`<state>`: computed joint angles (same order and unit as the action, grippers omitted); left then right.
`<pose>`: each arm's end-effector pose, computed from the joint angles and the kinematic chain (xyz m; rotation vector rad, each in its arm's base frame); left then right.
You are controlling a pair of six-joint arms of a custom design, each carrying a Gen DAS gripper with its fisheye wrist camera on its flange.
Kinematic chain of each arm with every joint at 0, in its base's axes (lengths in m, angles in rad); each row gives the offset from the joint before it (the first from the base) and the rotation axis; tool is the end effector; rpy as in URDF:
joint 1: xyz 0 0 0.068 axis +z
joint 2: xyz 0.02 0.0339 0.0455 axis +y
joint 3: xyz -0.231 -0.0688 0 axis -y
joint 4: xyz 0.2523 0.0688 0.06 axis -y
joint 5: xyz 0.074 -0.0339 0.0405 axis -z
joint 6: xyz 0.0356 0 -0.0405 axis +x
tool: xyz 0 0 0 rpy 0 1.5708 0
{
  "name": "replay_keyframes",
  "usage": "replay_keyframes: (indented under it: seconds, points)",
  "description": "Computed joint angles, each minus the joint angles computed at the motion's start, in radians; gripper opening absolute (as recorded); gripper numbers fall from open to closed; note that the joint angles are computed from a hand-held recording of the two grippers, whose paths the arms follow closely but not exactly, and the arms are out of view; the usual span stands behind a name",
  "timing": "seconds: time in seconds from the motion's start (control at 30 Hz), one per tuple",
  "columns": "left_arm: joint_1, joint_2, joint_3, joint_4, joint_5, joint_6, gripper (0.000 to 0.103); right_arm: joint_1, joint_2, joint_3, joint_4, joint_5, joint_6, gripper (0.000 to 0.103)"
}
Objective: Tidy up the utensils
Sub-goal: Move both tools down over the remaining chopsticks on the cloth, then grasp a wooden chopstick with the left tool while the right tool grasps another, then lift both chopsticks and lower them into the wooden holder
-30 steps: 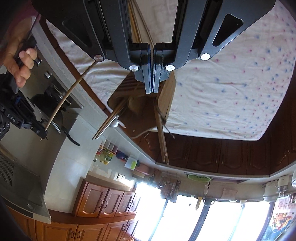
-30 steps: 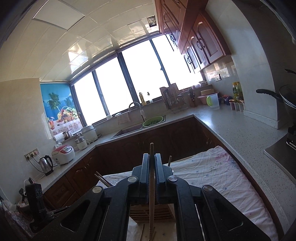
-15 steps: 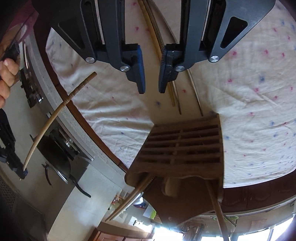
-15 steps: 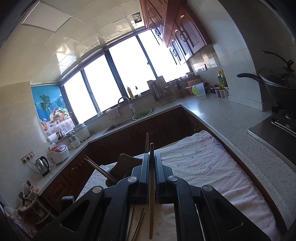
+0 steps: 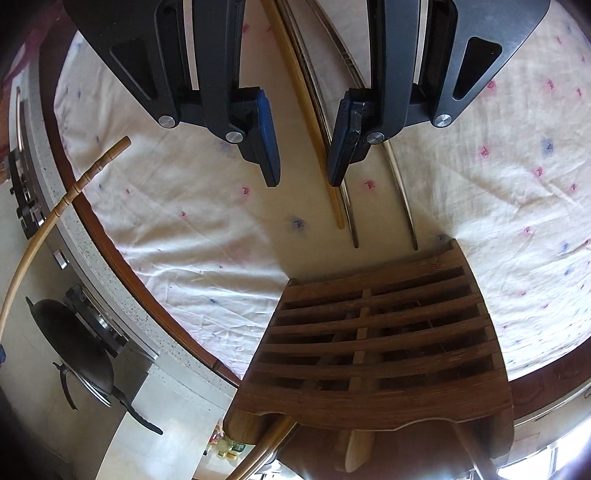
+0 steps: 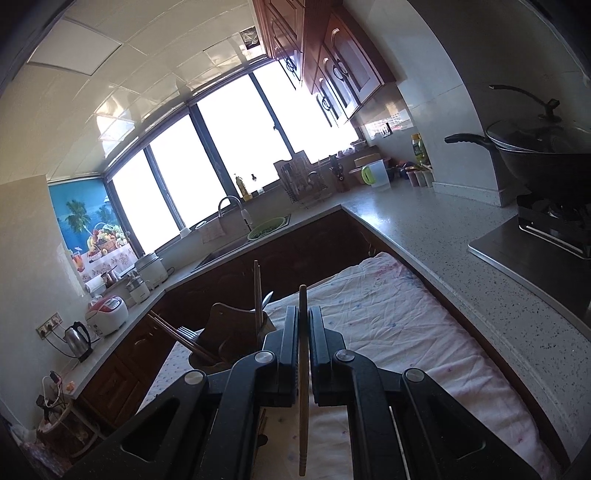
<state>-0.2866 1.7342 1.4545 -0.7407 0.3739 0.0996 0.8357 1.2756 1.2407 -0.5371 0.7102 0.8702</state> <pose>0.3538 -0.1178 0.2381 0.6293 2.5015 -0.5530 0.2130 0.2010 0.3310 0.4322 1.9618 0.3288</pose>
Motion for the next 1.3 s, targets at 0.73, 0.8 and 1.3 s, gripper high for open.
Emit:
replay_keyframes:
  seconds: [0.73,0.8,1.3]
  points:
    - [-0.051,0.005,0.041,-0.003,-0.079,0.027,0.006,0.037,-0.008,0.013,-0.024,0.035,0.021,0.005]
    - [-0.025,-0.062,0.006,0.001,-0.021,0.020,0.005,0.047,-0.008,0.027,-0.038,0.051,0.020,0.005]
    - [0.234,-0.397,-0.020,-0.045,0.322,-0.006,0.005,0.114,0.067,0.144,-0.031,0.098,-0.036,0.005]
